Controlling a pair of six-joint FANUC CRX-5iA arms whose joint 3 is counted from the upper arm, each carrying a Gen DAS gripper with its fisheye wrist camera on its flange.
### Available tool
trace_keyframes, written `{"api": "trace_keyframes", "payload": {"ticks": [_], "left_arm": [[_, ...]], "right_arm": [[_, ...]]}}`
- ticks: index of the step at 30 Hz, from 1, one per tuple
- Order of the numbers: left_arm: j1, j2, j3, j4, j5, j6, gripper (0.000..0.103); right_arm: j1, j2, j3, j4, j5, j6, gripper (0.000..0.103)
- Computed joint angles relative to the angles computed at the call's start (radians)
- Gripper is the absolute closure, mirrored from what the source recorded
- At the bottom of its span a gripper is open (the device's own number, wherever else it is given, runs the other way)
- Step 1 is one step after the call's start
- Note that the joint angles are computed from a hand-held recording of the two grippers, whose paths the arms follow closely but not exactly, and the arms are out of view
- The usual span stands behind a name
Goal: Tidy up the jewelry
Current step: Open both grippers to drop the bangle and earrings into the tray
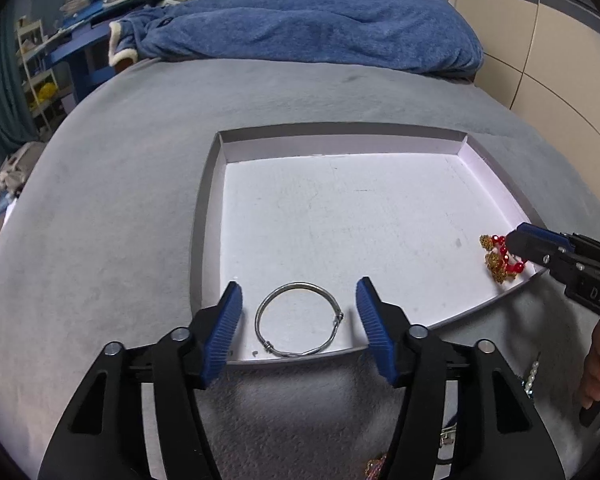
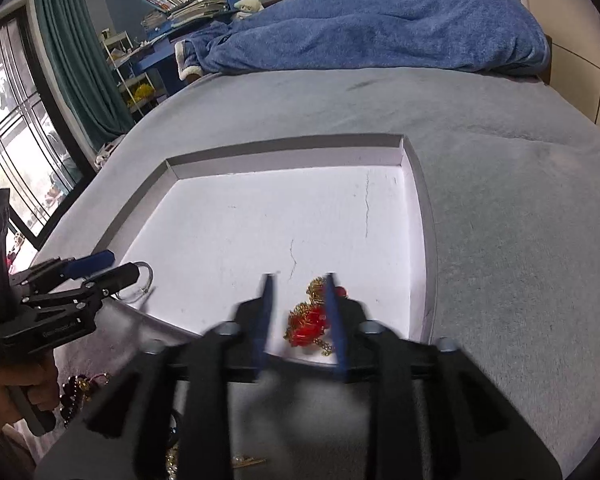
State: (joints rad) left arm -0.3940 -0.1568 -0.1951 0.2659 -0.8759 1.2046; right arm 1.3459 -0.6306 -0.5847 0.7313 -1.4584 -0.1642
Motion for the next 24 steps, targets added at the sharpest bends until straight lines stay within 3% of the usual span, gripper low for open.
{"api": "trace_keyframes", "payload": {"ticks": [9,13,17,24], "left_arm": [[-0.005,-0.008,0.007,0.004,-0.011,-0.010,0.039],[-0.007,-0.047,-0.015,0.030,0.017,-0.046,0.033],[-0.004,-0.091,-0.042,0.059,0.027,-0.069,0.029],[0.011,-0.156,-0.073,0.077,0.018,-0.089,0.027]], "right_arm": [[0.024,-0.006,0.002,0.001,-0.029,-0.005,0.065],[0.071,-0.019,-0.001,0.032,-0.072,-0.046,0.065],[0.146,-0.032,-0.003,0.064,-0.132,-0.102,0.057],[0.259,-0.037,0.009,0.089,-0.218,-0.179,0.054]]}}
